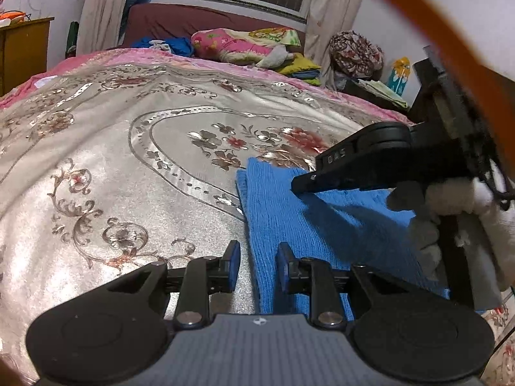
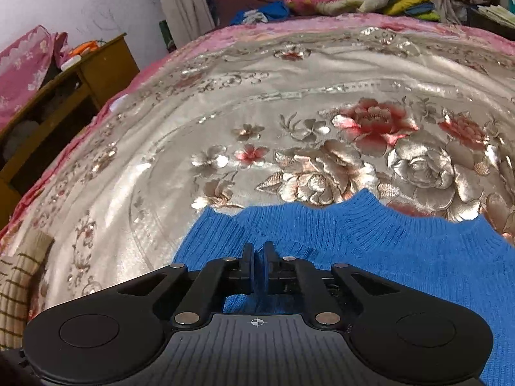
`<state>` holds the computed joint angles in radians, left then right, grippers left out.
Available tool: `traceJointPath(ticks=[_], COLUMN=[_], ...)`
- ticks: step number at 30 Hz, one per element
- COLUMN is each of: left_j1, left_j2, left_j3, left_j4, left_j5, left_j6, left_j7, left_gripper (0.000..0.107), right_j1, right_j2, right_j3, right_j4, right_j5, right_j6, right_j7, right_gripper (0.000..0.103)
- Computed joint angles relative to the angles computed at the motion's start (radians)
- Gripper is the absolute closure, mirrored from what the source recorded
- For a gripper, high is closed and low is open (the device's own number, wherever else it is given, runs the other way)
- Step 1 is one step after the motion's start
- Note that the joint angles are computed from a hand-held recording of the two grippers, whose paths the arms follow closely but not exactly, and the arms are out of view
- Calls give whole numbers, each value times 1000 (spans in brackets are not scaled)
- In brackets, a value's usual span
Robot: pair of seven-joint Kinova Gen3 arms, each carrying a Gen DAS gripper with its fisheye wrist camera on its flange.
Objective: Fold small clothes
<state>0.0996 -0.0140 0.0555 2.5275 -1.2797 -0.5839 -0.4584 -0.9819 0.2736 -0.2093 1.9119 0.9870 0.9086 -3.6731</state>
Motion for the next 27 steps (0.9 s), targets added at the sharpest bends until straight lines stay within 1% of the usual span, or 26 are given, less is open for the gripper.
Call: traceJointPath(ticks=[2, 4, 6, 8, 11, 12, 14, 17, 20, 22, 23, 27], left_j1=[8, 23, 43, 72, 132, 149, 186, 239, 284, 329, 355, 419], left_j2=[-8, -19, -34, -52, -84, -92, -104, -117, -129, -133, -136, -146], left_j3=[6, 14, 22, 30, 53, 57, 70, 82, 89, 68, 57, 60], left_j4=[0, 0, 1, 4, 10, 11, 10, 2, -8, -17, -23, -48], left_j5=[6, 13, 28, 54, 138, 162, 210, 258, 305, 303, 298, 348], left_j6=[18, 44, 72, 107, 177, 195, 233, 285, 337, 370, 390, 471], left_j7=[1, 3, -1, -16, -73, -91, -119, -140, -165, -151, -142, -184], left_gripper=[77, 77, 77, 77, 76, 75, 71, 70, 70, 70, 70, 70], right_j1=[-8, -21, -42, -61, -87, -97, -109, -128, -133, -132, -131, -135], right_j2=[-3, -28, -55, -91, -147, -169, -197, -236, -265, -277, -276, -300], right_j3=[-2, -10, -30, -59, -114, -137, -179, -238, -280, -301, -308, -339], right_j4=[-2, 14, 25, 43, 82, 100, 122, 165, 212, 242, 251, 313], right_j5=[-6, 1, 3, -3, -27, -40, -69, -118, -163, -190, -199, -205], right_j6=[14, 23, 68, 114, 185, 210, 258, 319, 334, 333, 332, 307], right_j7=[-9, -45, -70, -104, -182, -215, -262, -343, -412, -449, -465, -570], right_gripper=[96, 93, 93, 93, 92, 92, 92, 91, 90, 90, 90, 93])
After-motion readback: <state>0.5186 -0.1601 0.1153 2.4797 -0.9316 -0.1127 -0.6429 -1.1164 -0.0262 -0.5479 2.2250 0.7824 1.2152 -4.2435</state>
